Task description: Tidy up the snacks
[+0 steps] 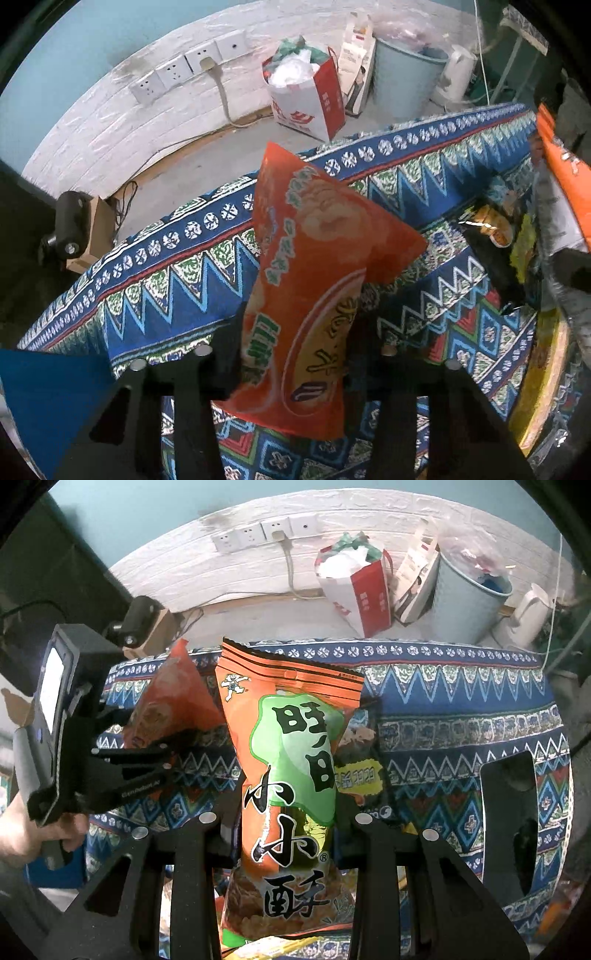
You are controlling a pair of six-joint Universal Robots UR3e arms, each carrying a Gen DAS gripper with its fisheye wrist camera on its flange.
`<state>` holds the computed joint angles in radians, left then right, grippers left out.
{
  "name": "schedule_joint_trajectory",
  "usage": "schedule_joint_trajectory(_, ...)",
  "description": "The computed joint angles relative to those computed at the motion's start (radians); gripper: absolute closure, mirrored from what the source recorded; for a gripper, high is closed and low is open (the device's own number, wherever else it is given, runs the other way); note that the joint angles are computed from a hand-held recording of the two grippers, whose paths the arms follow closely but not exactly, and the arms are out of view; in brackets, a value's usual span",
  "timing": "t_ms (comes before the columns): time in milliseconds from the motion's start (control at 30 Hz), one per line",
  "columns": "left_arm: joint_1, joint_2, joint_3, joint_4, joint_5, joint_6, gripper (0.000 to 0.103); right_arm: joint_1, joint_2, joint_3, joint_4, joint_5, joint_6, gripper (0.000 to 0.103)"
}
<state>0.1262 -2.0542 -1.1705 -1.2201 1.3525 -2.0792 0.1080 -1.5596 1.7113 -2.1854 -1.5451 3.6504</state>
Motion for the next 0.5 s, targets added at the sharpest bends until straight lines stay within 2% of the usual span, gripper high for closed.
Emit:
schedule_joint_trajectory(200,0.038,0.028,0.027,-0.074,-0.026,-0.016,0.066,0.032,0.015,-0.028,0.006,-0.035,0.01,0.07)
schedule_joint_trajectory(500,0.123,0.137,0.015,-0.146,-0.085,0.031,0.066,0.099,0.04,-0.109,0.031,-0.107,0.031,0.07)
